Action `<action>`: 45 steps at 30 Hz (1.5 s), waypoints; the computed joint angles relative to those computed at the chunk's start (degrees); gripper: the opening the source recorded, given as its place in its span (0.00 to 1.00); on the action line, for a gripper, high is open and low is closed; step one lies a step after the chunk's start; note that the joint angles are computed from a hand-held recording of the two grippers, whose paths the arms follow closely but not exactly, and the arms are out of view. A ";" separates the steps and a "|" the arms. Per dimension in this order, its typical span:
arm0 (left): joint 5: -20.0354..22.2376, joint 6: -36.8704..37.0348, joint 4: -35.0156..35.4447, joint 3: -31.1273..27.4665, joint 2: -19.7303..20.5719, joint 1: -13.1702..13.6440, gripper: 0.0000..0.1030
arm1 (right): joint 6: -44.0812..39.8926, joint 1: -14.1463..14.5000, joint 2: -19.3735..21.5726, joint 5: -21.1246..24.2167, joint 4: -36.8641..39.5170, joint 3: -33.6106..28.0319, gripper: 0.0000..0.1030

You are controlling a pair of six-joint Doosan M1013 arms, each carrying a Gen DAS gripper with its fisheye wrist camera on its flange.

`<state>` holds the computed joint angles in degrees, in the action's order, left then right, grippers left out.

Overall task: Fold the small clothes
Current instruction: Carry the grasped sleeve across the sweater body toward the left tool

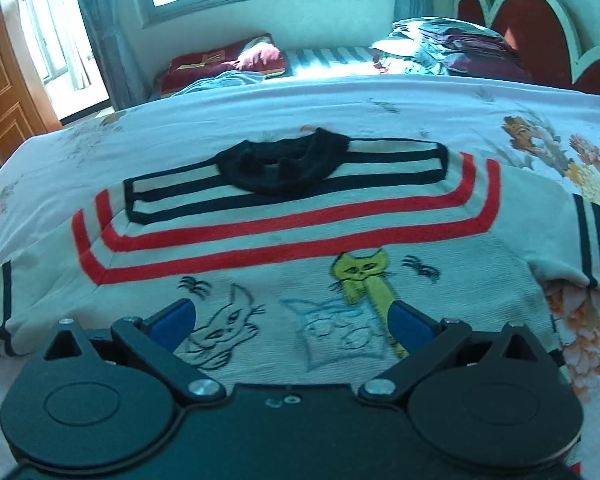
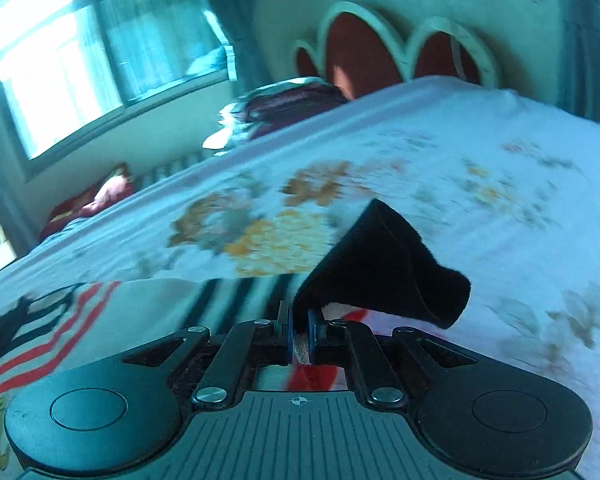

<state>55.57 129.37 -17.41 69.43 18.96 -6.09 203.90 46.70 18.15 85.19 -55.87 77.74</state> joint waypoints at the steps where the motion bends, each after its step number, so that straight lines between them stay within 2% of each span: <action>1: 0.04 -0.70 0.09 -0.59 0.44 0.58 0.99 | -2.18 -0.25 0.74 -2.29 -0.86 -1.43 0.06; 4: 1.36 -1.74 -0.68 -3.46 2.60 2.64 0.87 | -11.17 -1.78 4.45 -10.72 -0.41 -7.99 0.06; 5: 2.18 -1.60 -0.83 -4.45 3.33 3.07 0.79 | -14.70 -2.11 6.14 -12.51 0.15 -10.68 0.06; 7: 2.93 -1.45 -1.47 -6.27 4.74 4.11 0.78 | -21.66 -2.57 9.40 -15.21 2.14 -15.83 0.06; 8: 2.99 -1.51 -1.93 -6.87 5.19 4.55 0.80 | -25.71 -2.86 11.61 -15.90 3.71 -19.16 0.06; 9: 3.22 -1.49 -2.75 -7.60 5.72 5.14 0.86 | -29.43 -3.15 13.69 -16.37 5.42 -22.33 0.06; 12: 3.91 -1.63 -4.86 -9.31 7.04 6.81 0.94 | -39.06 -3.46 19.56 -16.57 9.83 -31.24 0.06; 14: 5.45 -1.71 -5.91 -10.66 8.11 7.79 0.94 | -44.44 -3.62 23.05 -16.50 13.02 -36.46 0.06; 16: 7.92 -0.70 -8.49 -12.29 9.34 9.04 0.86 | -48.42 -3.87 26.04 -16.44 16.23 -40.86 0.06; 17: 9.37 -0.13 -9.70 -13.04 9.83 9.49 0.76 | -50.48 -3.90 27.75 -15.61 17.48 -43.43 0.06; 18: 10.93 0.37 -11.05 -13.90 10.40 9.97 0.71 | -51.65 -4.01 29.20 -15.37 18.99 -45.38 0.06; 19: 11.82 0.94 -12.47 -14.39 10.74 10.40 0.72 | -52.28 -4.16 30.24 -15.06 20.58 -46.72 0.06; 20: 11.97 1.50 -13.48 -14.49 10.80 10.63 0.74 | -53.19 -3.99 31.54 -14.00 20.21 -48.62 0.07; 21: 12.07 2.21 -14.88 -14.60 10.90 10.85 0.84 | -54.66 -3.85 32.51 -13.12 19.84 -50.31 0.07; 22: 12.07 2.82 -16.55 -14.57 10.93 11.04 0.90 | -55.97 -3.74 33.60 -12.43 20.29 -52.48 0.17; 23: 12.14 3.04 -17.85 -14.57 10.99 11.06 1.00 | -56.23 -3.89 33.38 -13.34 21.27 -52.27 0.31; 26: 15.78 3.18 -21.60 -16.24 12.25 10.68 0.99 | -51.00 -2.98 30.38 -17.33 16.42 -47.33 0.34; 28: 18.13 4.05 -23.74 -17.00 13.10 9.94 0.95 | -45.15 -2.40 27.95 -17.76 12.12 -43.58 0.34; 29: 18.92 4.48 -24.30 -17.23 13.46 9.48 0.93 | -42.22 -2.10 26.93 -16.67 9.98 -42.25 0.34; 32: 21.65 5.09 -23.91 -18.37 14.98 7.48 0.77 | -34.22 -1.33 24.07 -11.24 4.02 -37.98 0.34; 35: 19.68 6.25 -21.02 -17.23 15.05 5.41 0.74 | -25.25 -0.77 21.11 -3.88 0.89 -33.77 0.30; 38: 16.88 6.69 -17.61 -15.84 14.78 3.79 0.70 | -16.66 -0.76 17.63 1.21 2.12 -28.59 0.23; 40: 16.16 8.29 -18.44 -15.26 14.64 3.55 0.48 | -10.84 -0.86 15.22 2.12 3.79 -24.81 0.23; 42: 17.68 8.02 -19.19 -16.32 15.33 3.56 0.16 | -6.76 -0.99 13.46 1.47 5.65 -21.84 0.23; 43: 18.85 7.65 -19.72 -17.22 15.79 3.67 0.05 | -5.66 -1.01 12.56 0.51 7.03 -20.47 0.23; 44: 19.47 7.29 -20.69 -17.91 15.99 3.98 0.05 | -5.35 -0.96 12.28 -0.07 7.82 -19.89 0.23; 45: 18.26 8.09 -21.69 -17.52 15.54 4.31 0.05 | -5.83 -0.94 12.25 -0.75 8.54 -19.72 0.23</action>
